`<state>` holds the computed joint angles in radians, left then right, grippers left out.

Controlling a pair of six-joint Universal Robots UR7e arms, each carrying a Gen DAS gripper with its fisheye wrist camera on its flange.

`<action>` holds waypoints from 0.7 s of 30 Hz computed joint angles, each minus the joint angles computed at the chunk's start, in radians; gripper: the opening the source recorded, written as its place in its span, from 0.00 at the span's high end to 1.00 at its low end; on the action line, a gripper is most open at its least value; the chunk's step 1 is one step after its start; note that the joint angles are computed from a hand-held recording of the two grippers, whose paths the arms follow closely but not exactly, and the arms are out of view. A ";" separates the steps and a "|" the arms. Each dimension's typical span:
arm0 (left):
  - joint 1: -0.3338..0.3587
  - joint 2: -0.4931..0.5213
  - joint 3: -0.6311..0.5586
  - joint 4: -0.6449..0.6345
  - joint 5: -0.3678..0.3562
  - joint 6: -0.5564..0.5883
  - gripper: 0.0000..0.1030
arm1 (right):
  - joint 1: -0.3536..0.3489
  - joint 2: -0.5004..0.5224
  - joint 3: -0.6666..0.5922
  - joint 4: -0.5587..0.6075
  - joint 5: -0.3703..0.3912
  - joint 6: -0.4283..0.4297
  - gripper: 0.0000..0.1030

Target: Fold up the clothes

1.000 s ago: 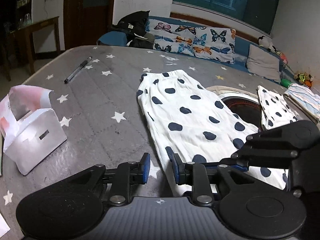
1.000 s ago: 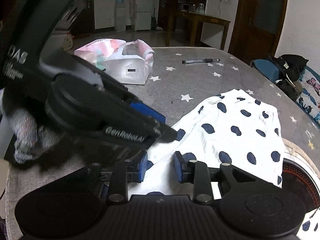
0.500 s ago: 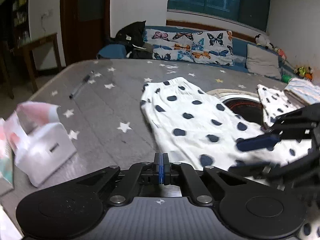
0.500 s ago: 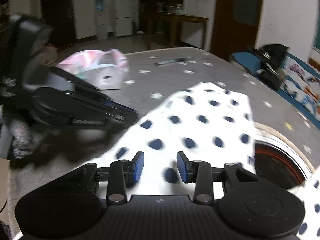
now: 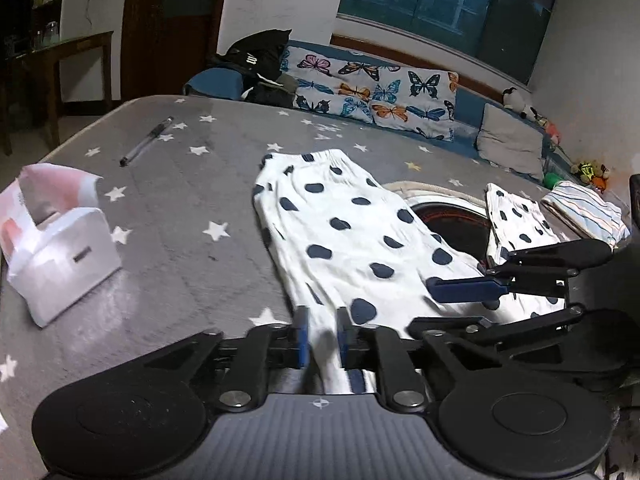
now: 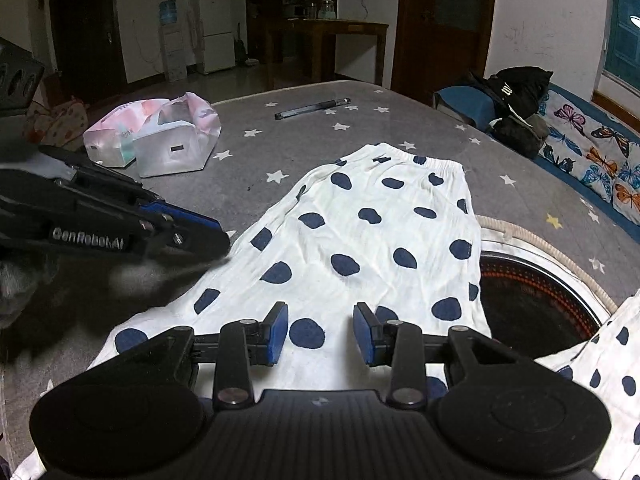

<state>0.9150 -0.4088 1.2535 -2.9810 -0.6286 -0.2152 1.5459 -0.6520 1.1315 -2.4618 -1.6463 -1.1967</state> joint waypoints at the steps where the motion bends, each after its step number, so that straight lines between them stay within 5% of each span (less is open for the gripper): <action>1: 0.001 0.004 -0.006 0.015 0.002 -0.011 0.79 | 0.000 -0.002 0.003 -0.004 0.000 -0.001 0.65; 5: 0.000 0.017 -0.020 0.055 0.012 -0.028 0.80 | -0.002 -0.009 0.009 -0.018 0.004 -0.002 0.65; 7: -0.003 0.027 -0.028 0.060 0.038 -0.005 0.94 | -0.002 -0.007 0.005 -0.022 0.002 0.002 0.65; 9: -0.004 0.025 -0.020 0.049 0.043 -0.004 0.96 | -0.003 -0.003 0.000 -0.030 -0.010 0.010 0.65; 21: -0.010 0.018 0.010 0.026 0.111 -0.020 0.98 | -0.012 0.017 -0.032 -0.030 -0.048 0.054 0.63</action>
